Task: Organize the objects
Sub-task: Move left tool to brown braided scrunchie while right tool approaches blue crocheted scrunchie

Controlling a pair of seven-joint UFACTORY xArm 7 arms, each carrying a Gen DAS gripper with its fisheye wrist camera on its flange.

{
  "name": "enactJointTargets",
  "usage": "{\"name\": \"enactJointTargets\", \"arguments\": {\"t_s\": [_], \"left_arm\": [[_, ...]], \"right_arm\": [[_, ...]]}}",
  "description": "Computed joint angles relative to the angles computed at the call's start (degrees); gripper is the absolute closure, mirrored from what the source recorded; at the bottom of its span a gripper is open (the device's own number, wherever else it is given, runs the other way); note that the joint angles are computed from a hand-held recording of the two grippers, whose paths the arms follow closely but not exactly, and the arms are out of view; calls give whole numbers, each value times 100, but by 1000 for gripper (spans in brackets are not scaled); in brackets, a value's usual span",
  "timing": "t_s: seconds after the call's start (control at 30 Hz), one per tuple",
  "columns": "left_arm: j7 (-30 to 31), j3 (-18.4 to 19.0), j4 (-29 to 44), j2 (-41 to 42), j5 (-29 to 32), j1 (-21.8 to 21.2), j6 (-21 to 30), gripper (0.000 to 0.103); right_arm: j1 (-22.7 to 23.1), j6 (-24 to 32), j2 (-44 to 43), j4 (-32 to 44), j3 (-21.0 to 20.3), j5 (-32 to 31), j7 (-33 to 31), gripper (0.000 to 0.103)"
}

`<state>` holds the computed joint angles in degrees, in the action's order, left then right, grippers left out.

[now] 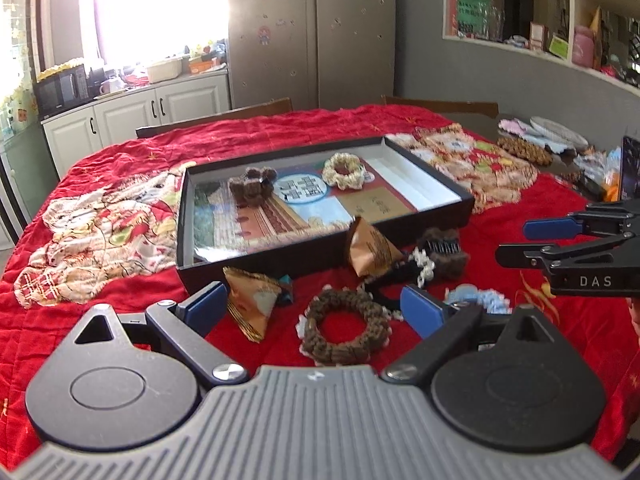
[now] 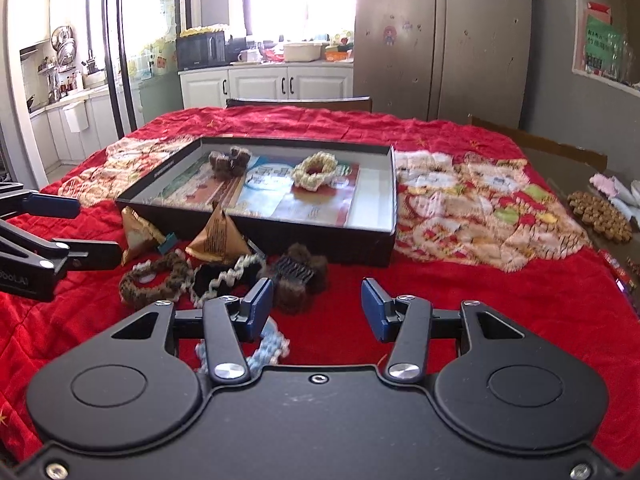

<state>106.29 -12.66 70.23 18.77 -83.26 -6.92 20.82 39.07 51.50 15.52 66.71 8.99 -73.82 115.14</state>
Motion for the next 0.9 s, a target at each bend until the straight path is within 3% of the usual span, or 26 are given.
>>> {"name": "enactJointTargets", "arguments": {"t_s": [0.27,0.43,0.9], "left_arm": [[396,1,-19,178,-317,-26,-43,6],[121,34,153,377,-439,5,-50,6],[-834,-192,402,785,196,164,-360,22]], "right_arm": [[126,-171,316,131,-52,-155,187,57],[238,-83,482,261,-111,-78,74,57],[289,-372,586,219,-217,-27,296,65]]}}
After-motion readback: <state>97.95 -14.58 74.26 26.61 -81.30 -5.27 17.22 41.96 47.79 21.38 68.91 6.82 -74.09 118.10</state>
